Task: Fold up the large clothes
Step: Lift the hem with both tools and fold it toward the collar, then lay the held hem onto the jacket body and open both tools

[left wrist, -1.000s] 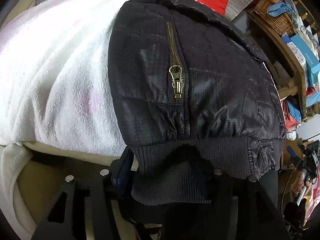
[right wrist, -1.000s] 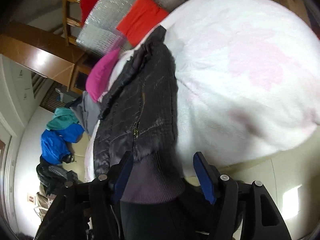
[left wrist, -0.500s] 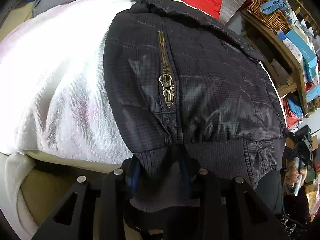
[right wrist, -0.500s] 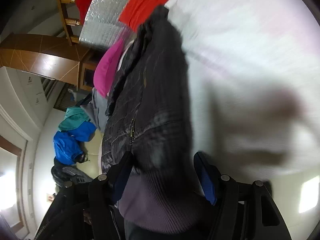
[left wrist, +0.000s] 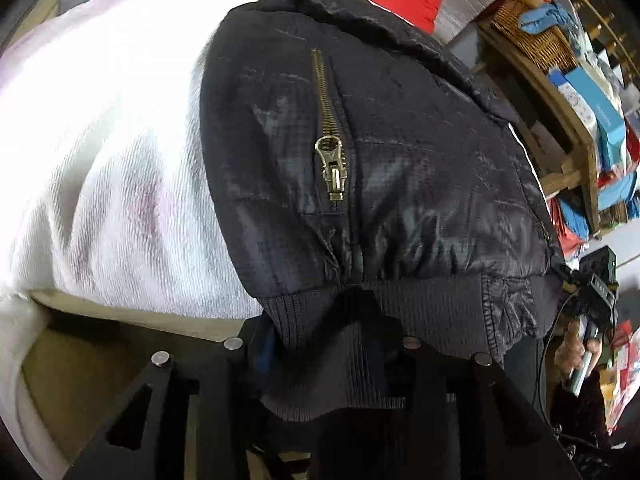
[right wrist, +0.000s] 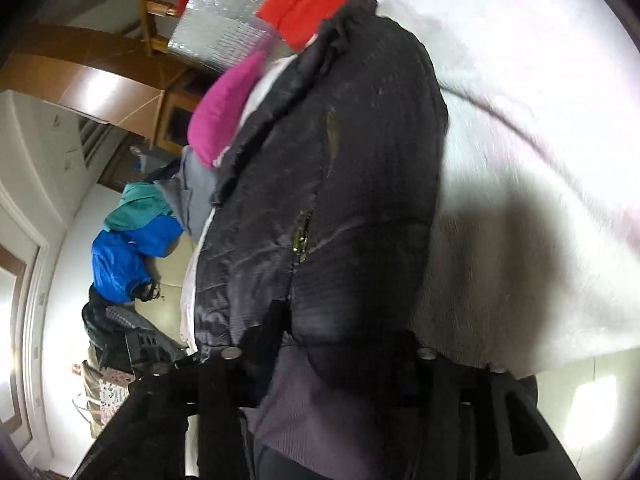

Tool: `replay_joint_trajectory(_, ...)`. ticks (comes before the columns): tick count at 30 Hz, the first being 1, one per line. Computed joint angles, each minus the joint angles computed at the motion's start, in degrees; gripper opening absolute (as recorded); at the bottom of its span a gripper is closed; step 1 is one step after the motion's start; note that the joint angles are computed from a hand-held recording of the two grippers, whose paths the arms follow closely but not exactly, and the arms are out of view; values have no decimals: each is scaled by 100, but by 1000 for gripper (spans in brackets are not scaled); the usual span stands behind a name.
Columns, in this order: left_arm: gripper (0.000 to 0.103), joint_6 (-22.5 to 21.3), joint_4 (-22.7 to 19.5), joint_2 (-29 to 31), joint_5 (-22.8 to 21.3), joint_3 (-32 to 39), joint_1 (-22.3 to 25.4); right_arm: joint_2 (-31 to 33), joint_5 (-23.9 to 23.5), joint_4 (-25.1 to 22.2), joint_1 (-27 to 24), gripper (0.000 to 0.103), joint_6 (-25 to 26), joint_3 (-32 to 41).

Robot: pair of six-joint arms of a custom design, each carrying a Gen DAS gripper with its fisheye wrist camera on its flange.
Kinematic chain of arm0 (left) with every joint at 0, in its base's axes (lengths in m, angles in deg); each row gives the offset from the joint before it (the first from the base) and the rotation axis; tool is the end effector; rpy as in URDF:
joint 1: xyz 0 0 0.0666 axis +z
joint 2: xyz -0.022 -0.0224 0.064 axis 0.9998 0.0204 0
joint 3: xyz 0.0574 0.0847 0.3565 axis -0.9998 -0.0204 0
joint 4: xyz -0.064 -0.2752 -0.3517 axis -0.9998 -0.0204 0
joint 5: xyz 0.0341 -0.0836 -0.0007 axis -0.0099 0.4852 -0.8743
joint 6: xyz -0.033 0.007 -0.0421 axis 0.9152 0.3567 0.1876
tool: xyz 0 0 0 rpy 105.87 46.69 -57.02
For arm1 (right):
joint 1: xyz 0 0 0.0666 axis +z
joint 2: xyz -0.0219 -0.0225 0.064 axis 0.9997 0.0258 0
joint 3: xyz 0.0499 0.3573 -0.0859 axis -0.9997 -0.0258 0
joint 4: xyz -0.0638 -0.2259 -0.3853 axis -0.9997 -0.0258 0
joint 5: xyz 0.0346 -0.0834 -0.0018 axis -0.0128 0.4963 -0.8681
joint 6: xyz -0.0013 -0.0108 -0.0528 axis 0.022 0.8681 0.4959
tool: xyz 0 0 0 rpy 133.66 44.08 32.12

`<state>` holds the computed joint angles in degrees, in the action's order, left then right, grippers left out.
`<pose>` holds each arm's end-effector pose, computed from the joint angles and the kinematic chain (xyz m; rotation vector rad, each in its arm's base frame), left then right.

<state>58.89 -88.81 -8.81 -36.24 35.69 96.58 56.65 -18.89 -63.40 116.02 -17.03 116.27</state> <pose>0.3557 0.0293 0.3110 0.1722 2.6914 -0.6762 0.2532 0.1425 0.3192 0.3881 2.3269 1.0879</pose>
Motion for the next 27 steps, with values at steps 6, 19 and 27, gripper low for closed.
replay_joint_trajectory(6, 10, -127, 21, -279, 137, 72, 98, -177, 506, -38, 253, 22, 539, 301)
replay_joint_trajectory(19, 10, 223, 428, 782, 625, 2308, -148, 1248, 806, 593, -327, 18, 1527, 1985)
replay_joint_trajectory(27, 10, 1173, 516, 2862, 335, 4604, -321, 3182, 619, 1038, -1273, 18, 1584, 3649)
